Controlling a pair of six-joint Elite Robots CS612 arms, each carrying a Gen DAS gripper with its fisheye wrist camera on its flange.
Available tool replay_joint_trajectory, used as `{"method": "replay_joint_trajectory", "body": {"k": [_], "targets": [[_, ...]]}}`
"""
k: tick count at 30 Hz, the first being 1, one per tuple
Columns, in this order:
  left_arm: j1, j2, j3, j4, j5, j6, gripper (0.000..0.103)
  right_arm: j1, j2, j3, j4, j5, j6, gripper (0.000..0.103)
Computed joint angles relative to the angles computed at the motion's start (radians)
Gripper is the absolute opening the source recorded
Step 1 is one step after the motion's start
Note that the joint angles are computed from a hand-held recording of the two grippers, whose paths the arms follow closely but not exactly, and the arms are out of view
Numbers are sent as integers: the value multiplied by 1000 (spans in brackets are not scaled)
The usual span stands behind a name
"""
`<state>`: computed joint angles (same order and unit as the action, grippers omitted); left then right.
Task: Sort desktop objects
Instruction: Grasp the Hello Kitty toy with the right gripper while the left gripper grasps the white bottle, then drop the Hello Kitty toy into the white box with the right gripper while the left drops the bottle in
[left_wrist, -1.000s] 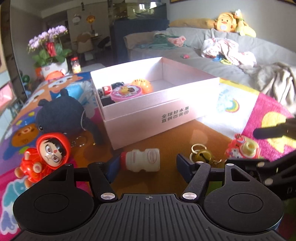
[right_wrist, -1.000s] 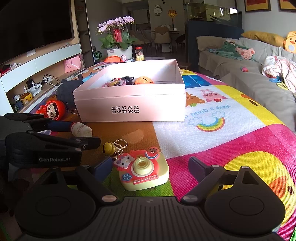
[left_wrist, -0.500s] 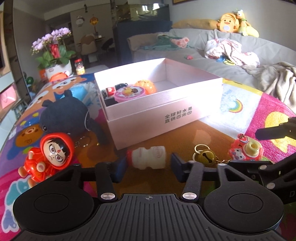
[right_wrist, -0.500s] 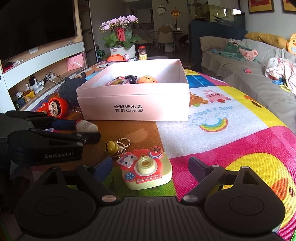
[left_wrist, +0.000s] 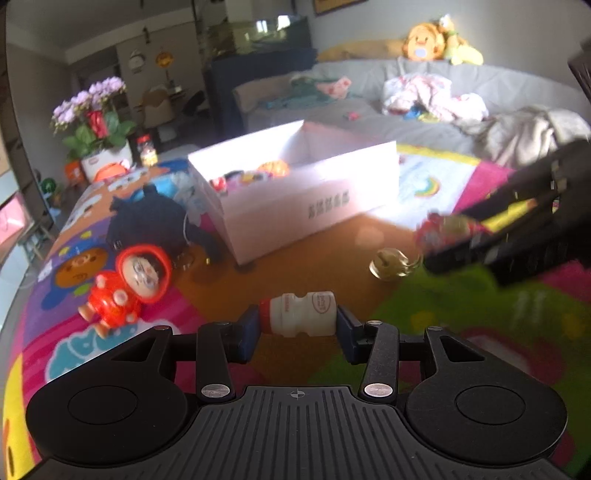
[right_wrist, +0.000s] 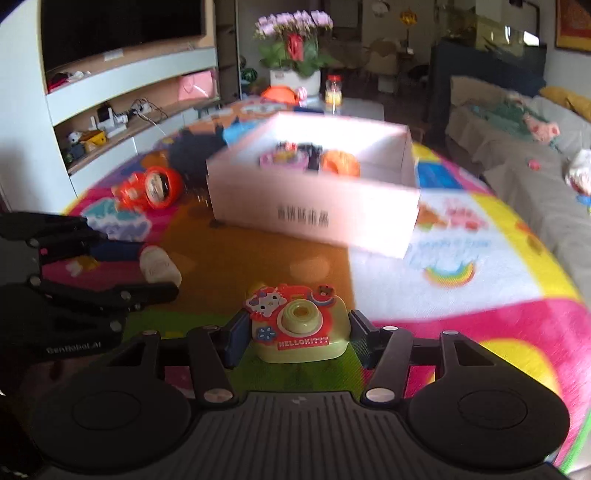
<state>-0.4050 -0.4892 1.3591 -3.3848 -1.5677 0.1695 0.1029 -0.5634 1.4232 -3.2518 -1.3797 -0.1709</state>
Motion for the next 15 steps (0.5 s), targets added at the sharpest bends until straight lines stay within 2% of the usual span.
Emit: {"method": "replay_joint_trajectory", "body": {"k": [2, 5, 8, 12, 15], "targets": [[4, -7, -2, -39, -22, -3, 48, -9, -30, 27, -78, 9, -8, 56], [3, 1, -45, -102, -43, 21, 48, -25, -60, 42, -224, 12, 50, 56], [-2, 39, -140, -122, -54, 37, 48, -31, -67, 16, -273, -7, 82, 56], [-8, 128, -325, -64, -38, 6, 51, -24, -36, -86, -207, -26, 82, 56], [-3, 142, -362, 19, -19, -39, 57, -12, 19, -209, -115, -70, 99, 56]]}}
